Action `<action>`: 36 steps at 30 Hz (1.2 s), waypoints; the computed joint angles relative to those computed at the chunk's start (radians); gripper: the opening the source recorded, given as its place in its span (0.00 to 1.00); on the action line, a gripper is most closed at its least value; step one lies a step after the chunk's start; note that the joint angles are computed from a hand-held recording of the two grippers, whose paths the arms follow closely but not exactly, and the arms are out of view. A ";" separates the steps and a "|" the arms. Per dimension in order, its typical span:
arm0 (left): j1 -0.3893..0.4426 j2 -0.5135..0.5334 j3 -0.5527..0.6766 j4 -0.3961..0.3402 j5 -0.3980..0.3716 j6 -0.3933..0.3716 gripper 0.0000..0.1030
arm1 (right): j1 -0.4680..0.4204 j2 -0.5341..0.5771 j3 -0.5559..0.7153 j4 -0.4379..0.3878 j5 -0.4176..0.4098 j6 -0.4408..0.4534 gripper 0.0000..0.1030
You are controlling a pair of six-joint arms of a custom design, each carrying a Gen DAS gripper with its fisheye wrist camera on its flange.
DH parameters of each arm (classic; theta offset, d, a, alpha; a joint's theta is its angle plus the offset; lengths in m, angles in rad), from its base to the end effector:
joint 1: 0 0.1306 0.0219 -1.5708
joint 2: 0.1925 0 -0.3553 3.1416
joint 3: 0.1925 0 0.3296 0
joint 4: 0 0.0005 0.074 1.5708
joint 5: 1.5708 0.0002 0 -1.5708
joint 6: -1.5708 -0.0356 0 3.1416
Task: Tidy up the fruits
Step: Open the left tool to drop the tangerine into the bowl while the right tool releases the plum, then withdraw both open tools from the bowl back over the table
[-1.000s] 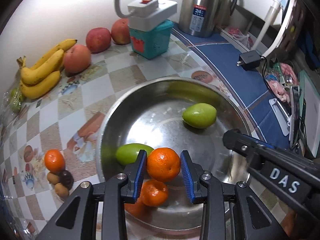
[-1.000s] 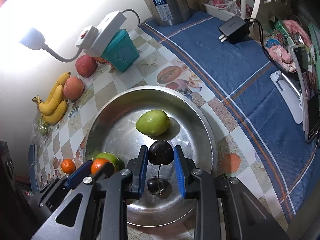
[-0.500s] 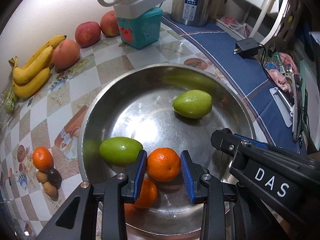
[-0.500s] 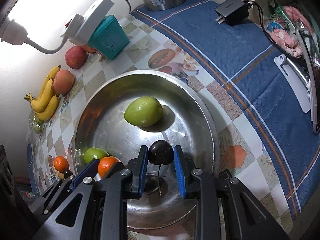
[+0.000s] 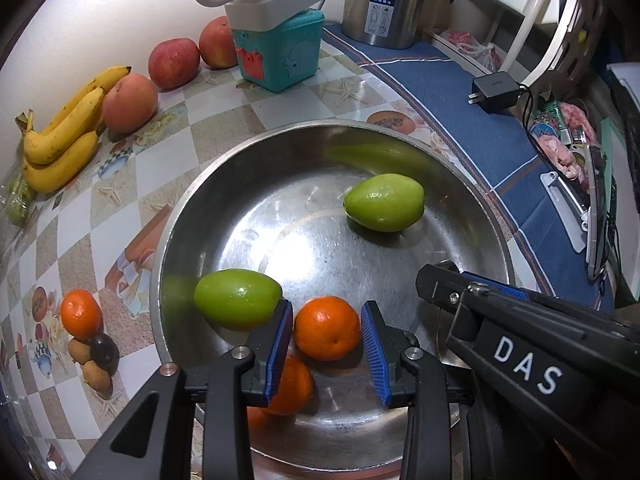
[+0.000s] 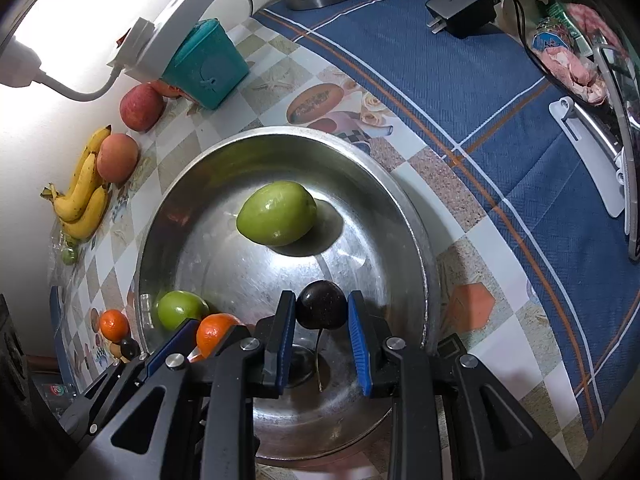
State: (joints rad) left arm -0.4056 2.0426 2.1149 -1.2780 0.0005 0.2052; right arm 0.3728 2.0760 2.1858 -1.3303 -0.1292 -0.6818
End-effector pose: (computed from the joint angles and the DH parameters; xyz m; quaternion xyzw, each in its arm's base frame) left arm 0.5590 -0.2406 0.3317 0.0984 0.9784 -0.0548 0.1731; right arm 0.5714 0.2278 0.3363 0.1401 0.9727 0.1424 0.1183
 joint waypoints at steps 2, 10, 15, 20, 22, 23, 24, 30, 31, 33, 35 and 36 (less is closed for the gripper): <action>0.001 0.000 0.003 -0.001 0.005 0.002 0.43 | 0.000 0.004 0.006 -0.005 0.000 0.000 0.28; -0.001 -0.008 0.010 -0.007 0.004 0.002 0.44 | 0.000 -0.001 0.009 -0.005 0.005 0.003 0.33; -0.001 -0.016 0.024 -0.020 -0.001 0.003 0.46 | 0.000 -0.026 -0.005 0.017 0.016 0.004 0.33; 0.006 -0.027 0.029 -0.042 -0.013 0.016 0.49 | -0.001 -0.053 -0.021 0.034 0.031 0.001 0.33; 0.013 -0.033 0.024 -0.047 -0.018 0.024 0.49 | -0.002 -0.061 -0.026 0.037 0.036 0.000 0.33; 0.017 -0.036 0.021 -0.051 -0.019 0.030 0.49 | -0.002 -0.064 -0.028 0.039 0.038 0.000 0.33; 0.023 -0.040 0.018 -0.054 -0.019 0.038 0.49 | -0.001 -0.067 -0.031 0.041 0.041 0.000 0.33; 0.064 -0.069 -0.010 -0.058 -0.025 0.100 0.49 | 0.004 -0.076 -0.036 0.040 0.048 0.005 0.33; 0.071 -0.074 -0.017 -0.058 -0.027 0.110 0.49 | 0.006 -0.075 -0.034 0.038 0.049 0.006 0.33; 0.084 -0.086 -0.032 -0.057 -0.026 0.123 0.49 | 0.010 -0.076 -0.033 0.036 0.049 0.011 0.33; 0.095 -0.104 -0.057 -0.048 -0.030 0.124 0.49 | 0.014 -0.076 -0.030 0.033 0.050 0.015 0.33; 0.100 -0.115 -0.073 -0.043 -0.034 0.120 0.49 | 0.017 -0.077 -0.028 0.032 0.051 0.018 0.33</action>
State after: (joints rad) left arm -0.3056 1.9277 2.0420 -1.3208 -0.0339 0.3247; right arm 0.3896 1.9993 2.1576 -1.2979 -0.0782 -0.6642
